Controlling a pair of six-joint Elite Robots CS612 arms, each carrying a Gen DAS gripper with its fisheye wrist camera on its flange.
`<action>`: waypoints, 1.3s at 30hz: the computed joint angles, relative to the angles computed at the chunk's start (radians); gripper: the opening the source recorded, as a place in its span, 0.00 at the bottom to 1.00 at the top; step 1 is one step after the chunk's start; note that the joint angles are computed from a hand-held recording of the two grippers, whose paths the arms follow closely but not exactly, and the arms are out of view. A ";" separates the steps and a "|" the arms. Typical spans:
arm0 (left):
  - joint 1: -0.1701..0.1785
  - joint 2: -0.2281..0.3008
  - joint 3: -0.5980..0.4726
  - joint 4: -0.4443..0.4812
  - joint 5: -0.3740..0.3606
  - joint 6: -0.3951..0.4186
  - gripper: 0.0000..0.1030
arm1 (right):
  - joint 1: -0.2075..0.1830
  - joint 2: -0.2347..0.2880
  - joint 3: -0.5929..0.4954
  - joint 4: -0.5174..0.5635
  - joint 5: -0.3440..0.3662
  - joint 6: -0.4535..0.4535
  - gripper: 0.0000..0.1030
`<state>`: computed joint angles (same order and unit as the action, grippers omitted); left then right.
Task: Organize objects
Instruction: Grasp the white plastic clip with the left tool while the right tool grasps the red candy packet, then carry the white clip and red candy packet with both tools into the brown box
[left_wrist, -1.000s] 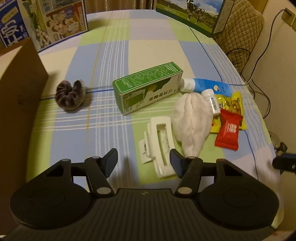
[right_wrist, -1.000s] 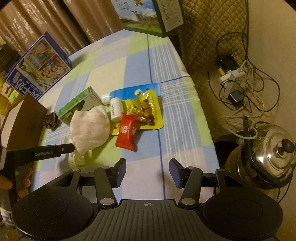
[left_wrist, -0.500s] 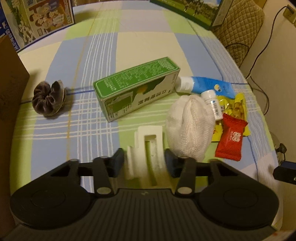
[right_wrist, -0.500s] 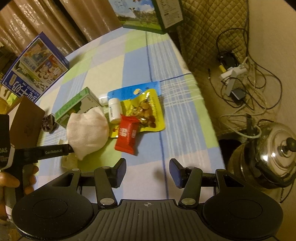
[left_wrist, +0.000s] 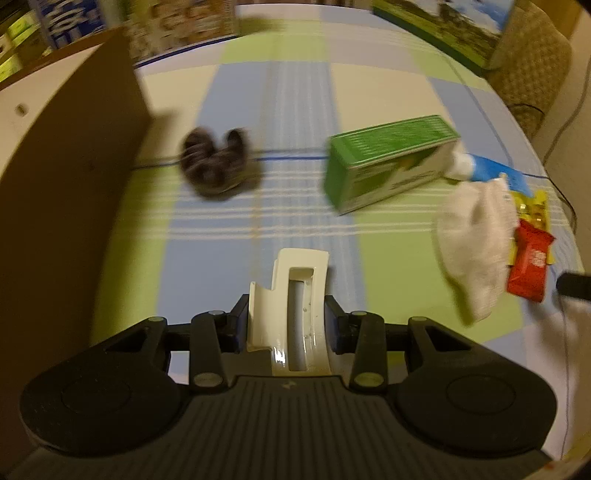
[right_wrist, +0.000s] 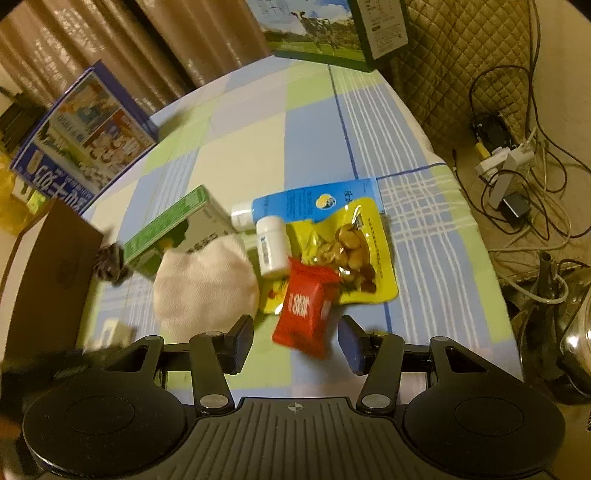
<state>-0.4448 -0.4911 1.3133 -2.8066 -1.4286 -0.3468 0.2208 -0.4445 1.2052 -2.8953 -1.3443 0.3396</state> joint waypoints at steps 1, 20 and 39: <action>0.003 -0.004 0.009 -0.003 0.005 -0.011 0.34 | 0.002 0.007 -0.012 0.006 -0.008 0.006 0.48; 0.009 -0.045 0.098 -0.033 0.047 -0.040 0.34 | 0.017 0.014 -0.007 0.064 -0.035 -0.100 0.23; -0.018 -0.095 0.199 -0.059 -0.013 0.046 0.34 | 0.031 -0.078 0.136 0.108 0.078 -0.300 0.20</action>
